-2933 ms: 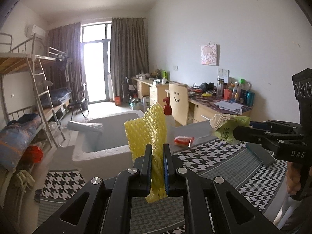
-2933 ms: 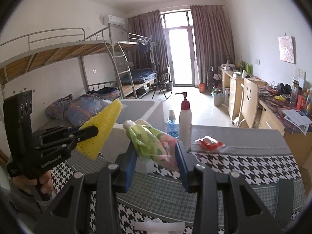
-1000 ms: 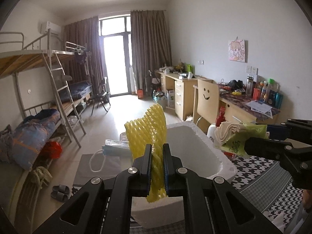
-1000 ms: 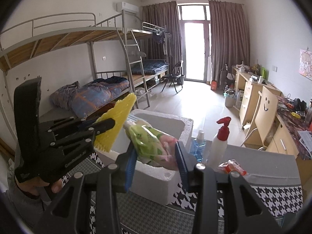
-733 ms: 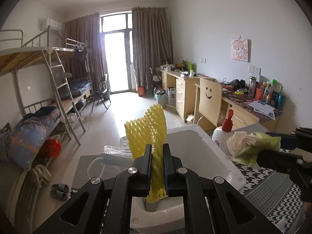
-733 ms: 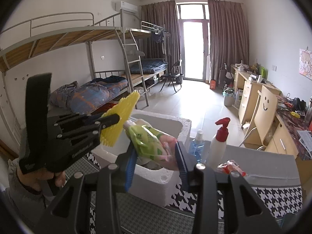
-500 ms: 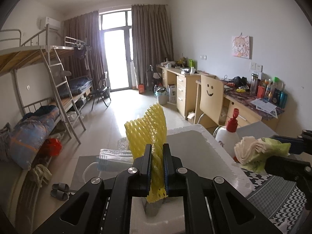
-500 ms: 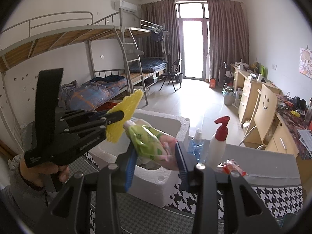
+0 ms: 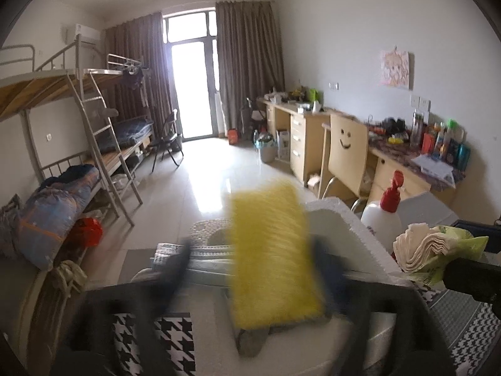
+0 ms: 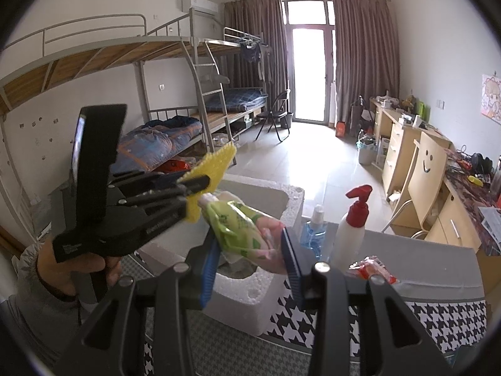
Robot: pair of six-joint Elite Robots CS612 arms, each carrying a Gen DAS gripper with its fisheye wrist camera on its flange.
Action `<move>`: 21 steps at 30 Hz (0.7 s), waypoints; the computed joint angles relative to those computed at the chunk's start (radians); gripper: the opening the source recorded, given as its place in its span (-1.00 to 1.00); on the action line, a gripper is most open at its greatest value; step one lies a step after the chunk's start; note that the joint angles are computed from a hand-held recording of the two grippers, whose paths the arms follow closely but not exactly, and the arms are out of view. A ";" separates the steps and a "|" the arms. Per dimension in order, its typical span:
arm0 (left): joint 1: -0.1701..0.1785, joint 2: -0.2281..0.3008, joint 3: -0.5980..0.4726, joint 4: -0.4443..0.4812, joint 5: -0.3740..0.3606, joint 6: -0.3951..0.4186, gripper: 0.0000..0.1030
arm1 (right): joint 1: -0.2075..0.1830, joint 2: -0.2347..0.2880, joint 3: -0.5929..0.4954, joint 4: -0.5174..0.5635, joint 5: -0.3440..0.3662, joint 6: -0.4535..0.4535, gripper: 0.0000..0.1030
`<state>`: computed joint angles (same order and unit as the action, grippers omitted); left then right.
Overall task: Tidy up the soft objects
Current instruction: 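Lower the yellow foam net into the box and open the left tool, then lower the green plastic bag into the box and open the right tool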
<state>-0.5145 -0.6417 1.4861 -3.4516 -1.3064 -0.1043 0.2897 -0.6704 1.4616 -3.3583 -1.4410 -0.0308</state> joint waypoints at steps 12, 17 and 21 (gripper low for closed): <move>0.004 -0.017 0.039 -0.076 0.029 -0.022 0.96 | 0.002 0.003 -0.006 0.007 -0.003 -0.004 -0.15; 0.002 -0.024 0.058 -0.104 0.055 -0.024 0.98 | 0.007 0.009 -0.022 0.018 -0.005 -0.011 -0.15; 0.006 -0.029 0.072 -0.109 0.068 -0.032 0.98 | 0.010 0.017 -0.039 0.035 -0.002 -0.013 -0.15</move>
<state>-0.5084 -0.6703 1.5584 -3.5611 -1.2382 -0.1367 0.3002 -0.6531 1.4227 -3.3238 -1.4428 -0.0443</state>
